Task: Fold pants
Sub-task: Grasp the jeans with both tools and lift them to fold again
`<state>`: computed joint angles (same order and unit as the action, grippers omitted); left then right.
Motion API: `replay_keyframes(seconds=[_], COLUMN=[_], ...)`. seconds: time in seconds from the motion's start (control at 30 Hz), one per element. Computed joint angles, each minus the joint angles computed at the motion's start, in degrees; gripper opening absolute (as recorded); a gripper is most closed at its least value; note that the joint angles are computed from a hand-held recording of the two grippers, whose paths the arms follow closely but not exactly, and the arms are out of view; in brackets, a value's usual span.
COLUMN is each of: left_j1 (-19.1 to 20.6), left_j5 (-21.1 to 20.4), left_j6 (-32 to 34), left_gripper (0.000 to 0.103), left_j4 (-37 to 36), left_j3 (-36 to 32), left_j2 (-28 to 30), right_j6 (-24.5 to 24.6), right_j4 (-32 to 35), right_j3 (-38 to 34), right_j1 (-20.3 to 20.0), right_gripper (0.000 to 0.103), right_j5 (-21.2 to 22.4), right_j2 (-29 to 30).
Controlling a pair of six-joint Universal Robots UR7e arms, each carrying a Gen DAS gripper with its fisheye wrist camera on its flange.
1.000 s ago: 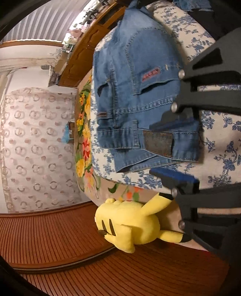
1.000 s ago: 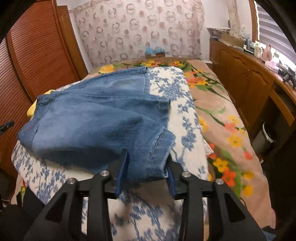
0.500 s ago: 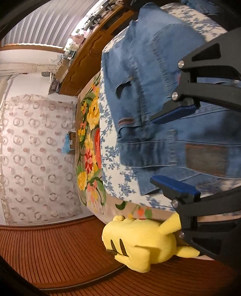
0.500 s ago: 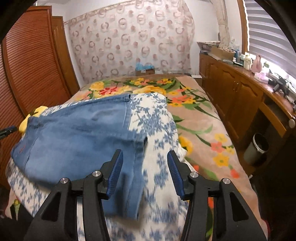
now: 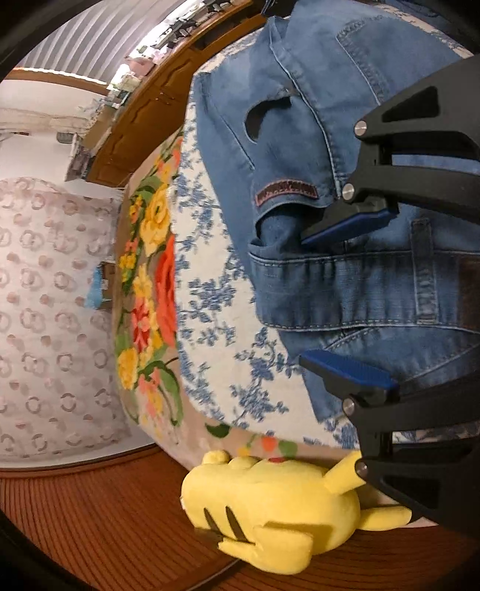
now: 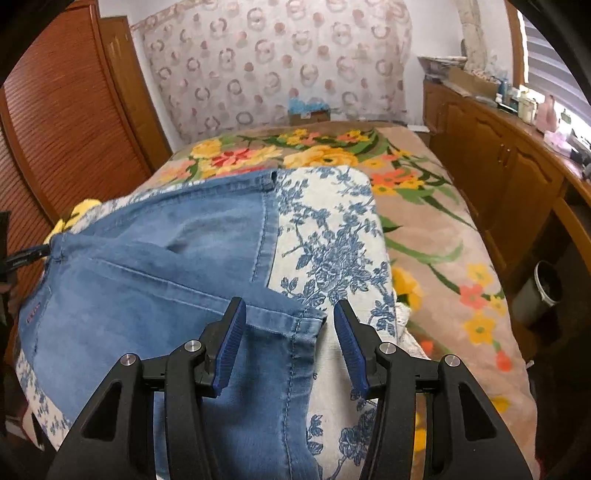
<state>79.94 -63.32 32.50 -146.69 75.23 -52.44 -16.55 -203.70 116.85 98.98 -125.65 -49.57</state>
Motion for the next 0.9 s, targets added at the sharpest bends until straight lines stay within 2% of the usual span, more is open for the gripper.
replay_keyframes(seconds=[0.13, 0.17, 0.23, 0.27, 0.3, 0.4, 0.53, 0.7, 0.9], left_j1=[0.45, 0.58, 0.69, 0.61, 0.58, 0.0, -0.56, -0.68, -0.36], left_j5=[-0.45, -1.16, -2.0, -2.11, -2.68, -3.51, -5.57, -8.87, -5.56], left_j6=[-0.58, -0.57, -0.3, 0.28, 0.74, 2.58, 4.07, 2.74, 3.58], left_gripper=[0.055, 0.049, 0.043, 0.033, 0.02, 0.009, 0.006, 0.005, 0.006], left_j4=[1.14, 1.46, 1.46, 0.38, -0.64, -4.92, -10.92, -16.88, -18.18], left_j3=[-1.0, -1.13, -0.98, -0.35, 0.33, 3.23, 6.92, 9.19, 5.11], left_j2=[1.08, 1.18, 1.15, 0.98, 0.69, -0.74, -3.51, -7.72, -6.74], right_j6=[0.55, 0.62, 0.44, 0.01, -0.92, -3.5, -7.59, -12.7, -18.06], right_j4=[3.82, 4.12, 4.79, 4.45, 3.4, -1.46, -7.24, -8.0, -3.42], right_j3=[-0.63, -0.69, -0.74, -0.77, -0.87, -0.81, -2.75, -8.45, -20.43], right_j1=[-0.84, -0.94, -1.07, -0.98, -0.76, 0.21, 2.72, 5.61, 7.87], right_gripper=[0.049, 0.047, 0.024, 0.017, 0.014, 0.01, 0.009, 0.008, 0.008], right_j5=[0.37, 0.26, 0.49, 0.26, -0.15, 0.0, -1.05, -1.82, -2.01], right_j2=[0.07, 0.26, 0.56, 0.76, 1.17, 1.66, 2.02, 2.89, 7.9])
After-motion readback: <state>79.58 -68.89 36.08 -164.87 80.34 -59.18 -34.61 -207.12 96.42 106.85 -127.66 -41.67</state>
